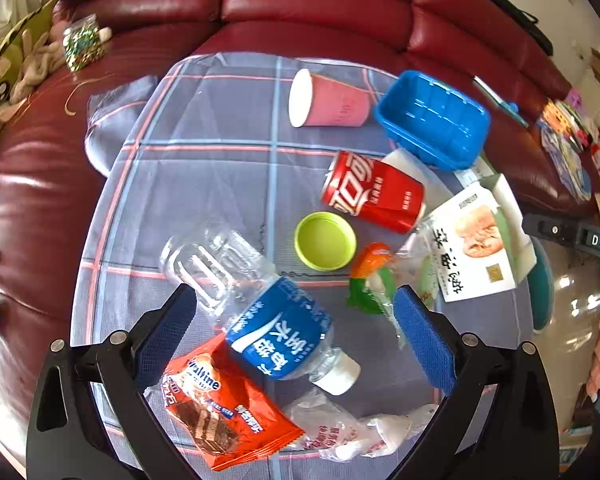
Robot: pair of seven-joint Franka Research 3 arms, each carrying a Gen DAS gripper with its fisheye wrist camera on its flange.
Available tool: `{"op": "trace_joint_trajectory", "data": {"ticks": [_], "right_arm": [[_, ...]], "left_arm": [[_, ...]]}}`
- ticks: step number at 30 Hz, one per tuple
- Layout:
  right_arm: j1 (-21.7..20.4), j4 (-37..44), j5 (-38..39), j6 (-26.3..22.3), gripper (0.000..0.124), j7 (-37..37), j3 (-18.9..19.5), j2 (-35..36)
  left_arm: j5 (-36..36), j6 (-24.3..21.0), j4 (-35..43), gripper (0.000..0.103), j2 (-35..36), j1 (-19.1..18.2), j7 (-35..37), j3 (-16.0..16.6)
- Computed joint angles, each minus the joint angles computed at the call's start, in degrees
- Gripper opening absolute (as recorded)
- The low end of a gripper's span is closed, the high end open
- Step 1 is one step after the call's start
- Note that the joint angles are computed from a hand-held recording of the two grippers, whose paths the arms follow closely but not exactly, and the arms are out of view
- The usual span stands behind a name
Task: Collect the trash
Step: 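Grasp the green paper box with the right tool while the left tool grasps the clear water bottle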
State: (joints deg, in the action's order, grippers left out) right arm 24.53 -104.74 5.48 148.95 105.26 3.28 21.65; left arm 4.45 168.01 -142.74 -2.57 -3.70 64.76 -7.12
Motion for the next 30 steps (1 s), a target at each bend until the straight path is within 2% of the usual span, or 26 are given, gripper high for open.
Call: {"op": "trace_joint_trajectory", "data": {"ticks": [2, 4, 6, 8, 11, 13, 19, 21, 22, 23, 24, 26, 30], "right_arm": [[0.1, 1.9, 0.0, -1.3, 0.031, -0.4, 0.2, 1.8], [0.2, 2.9, 0.0, -1.9, 0.029, -0.5, 0.1, 2.9], [1.0, 3.8, -1.2, -2.5, 0.017, -0.1, -0.4, 3.8], [1.8, 3.8, -2.6, -2.6, 0.006, 0.9, -1.1, 4.0], [2.3, 3.4, -4.1, -2.7, 0.004, 1.6, -1.6, 3.8], [1.8, 2.5, -3.8, -2.4, 0.003, 1.1, -1.3, 3.3], [1.2, 0.5, -3.7, -1.1, 0.003, 1.0, -1.1, 2.2], [0.9, 0.3, -3.4, -0.8, 0.003, 0.6, -0.9, 2.1], [0.9, 0.2, -3.4, -0.8, 0.003, 0.5, -0.9, 2.0], [0.9, 0.1, -3.3, -0.6, 0.003, 0.4, -0.9, 2.0], [0.8, 0.0, -3.2, -0.5, 0.003, 0.3, -0.9, 1.9], [0.4, -0.2, -2.7, -0.3, 0.003, -0.2, -0.7, 1.9], [0.2, 0.4, -1.9, -0.8, 0.003, -1.2, -0.5, 2.7]], "left_arm": [[-6.6, 0.2, -0.4, 0.099, 0.4, -0.4, 3.8, 0.8], [-11.7, 0.2, -0.3, 0.099, 1.0, -0.5, 6.9, 1.0], [-11.1, 0.3, 0.1, 0.099, 1.9, -0.1, 6.0, 0.6], [-7.0, -0.3, 0.9, 0.099, 3.1, 0.4, 2.2, 0.3], [-4.7, -0.8, 2.1, 0.099, 4.9, 0.9, -1.3, 0.0], [0.4, -1.5, 3.1, 0.099, 6.2, 0.9, -6.5, 0.5], [6.2, -2.1, 5.5, 0.098, 9.6, 1.3, -11.7, 0.6], [7.2, -1.5, 5.5, 0.084, 9.9, 1.4, -12.3, 0.5], [4.4, -1.1, 5.5, 0.072, 10.1, 2.4, -9.4, -0.8], [1.7, -0.3, 5.3, 0.069, 10.2, 3.3, -6.9, -2.1], [3.0, -0.1, 5.1, 0.069, 10.1, 2.6, -7.5, -1.3], [11.4, -0.1, 5.1, 0.069, 9.8, 0.1, -13.6, 1.5], [14.7, 0.8, 4.5, 0.069, 8.4, 0.1, -14.8, 1.2]]}}
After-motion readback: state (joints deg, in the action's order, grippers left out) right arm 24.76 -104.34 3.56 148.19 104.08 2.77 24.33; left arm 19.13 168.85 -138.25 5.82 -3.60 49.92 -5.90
